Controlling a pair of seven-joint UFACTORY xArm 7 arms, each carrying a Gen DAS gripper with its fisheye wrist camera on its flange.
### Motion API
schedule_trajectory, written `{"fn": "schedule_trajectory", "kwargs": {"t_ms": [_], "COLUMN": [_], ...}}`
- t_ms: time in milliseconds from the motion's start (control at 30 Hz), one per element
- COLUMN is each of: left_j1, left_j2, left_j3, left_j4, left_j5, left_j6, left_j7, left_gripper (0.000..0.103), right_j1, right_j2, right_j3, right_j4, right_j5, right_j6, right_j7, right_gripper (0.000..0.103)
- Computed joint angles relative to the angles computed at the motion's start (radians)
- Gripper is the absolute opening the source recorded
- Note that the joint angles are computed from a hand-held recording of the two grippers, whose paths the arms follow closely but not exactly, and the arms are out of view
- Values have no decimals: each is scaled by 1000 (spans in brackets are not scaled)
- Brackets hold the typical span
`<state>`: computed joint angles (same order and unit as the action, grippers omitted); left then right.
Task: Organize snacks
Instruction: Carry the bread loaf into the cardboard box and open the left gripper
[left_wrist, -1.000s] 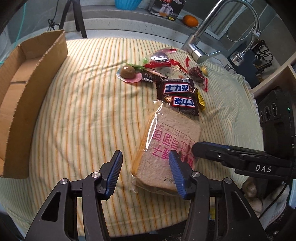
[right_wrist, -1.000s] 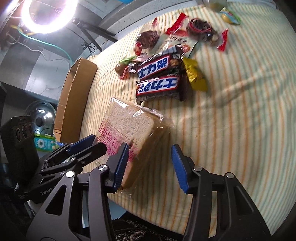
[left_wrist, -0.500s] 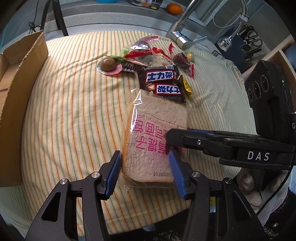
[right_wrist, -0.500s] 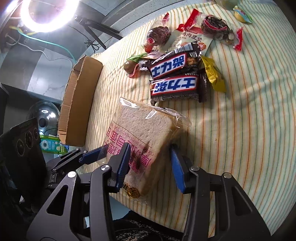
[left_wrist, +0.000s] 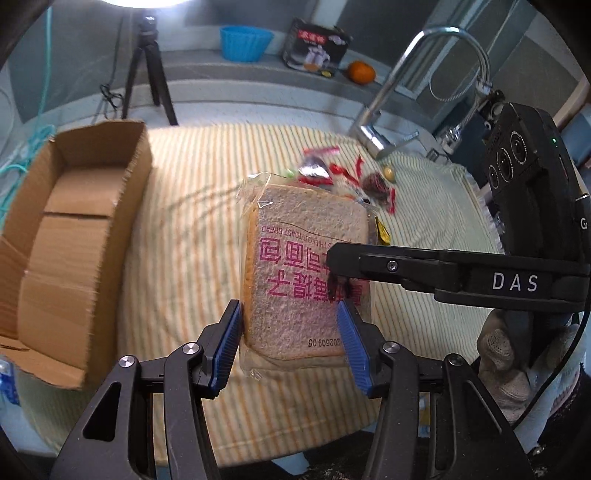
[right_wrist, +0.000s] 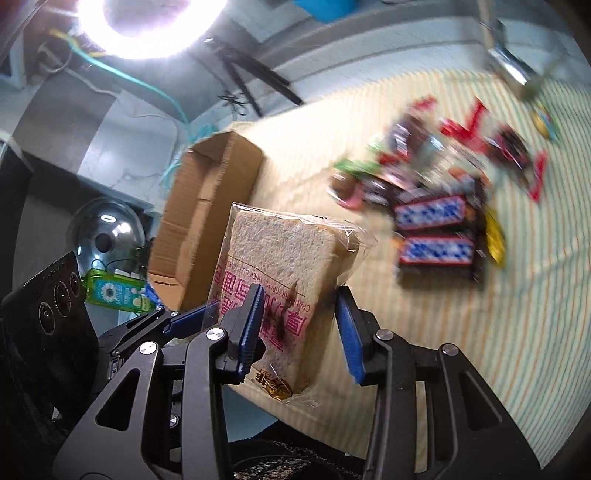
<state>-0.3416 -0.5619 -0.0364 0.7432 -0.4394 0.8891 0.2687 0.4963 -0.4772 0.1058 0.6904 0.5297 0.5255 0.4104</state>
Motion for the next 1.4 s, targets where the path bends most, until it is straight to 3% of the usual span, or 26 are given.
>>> {"fn": "schedule_trajectory", "kwargs": {"t_ms": [433,867,1133,1400], "left_j1": [114,211,236,256], "left_j2": [-6,68,89,75], "left_j3": [78,114,116,77], "left_j4": [26,62,64,56], "left_j5": [52,80,83,157], "left_j6": [-51,-95,-108,-170], "left_j7": [24,23,20,-29], "left_gripper": [51,51,51,49], "right_j1": [1,-13,-15,-2], "right_j2": [319,625,700,712], "right_j3": [71,142,153,141], "right_j4": [360,712,795,814], "right_j5": [-47,-179,-206,-281], "right_j6": [-3,78,112,118], "right_j7": [-79,-94,-122,-102], "right_gripper": [42,41,41,44]}}
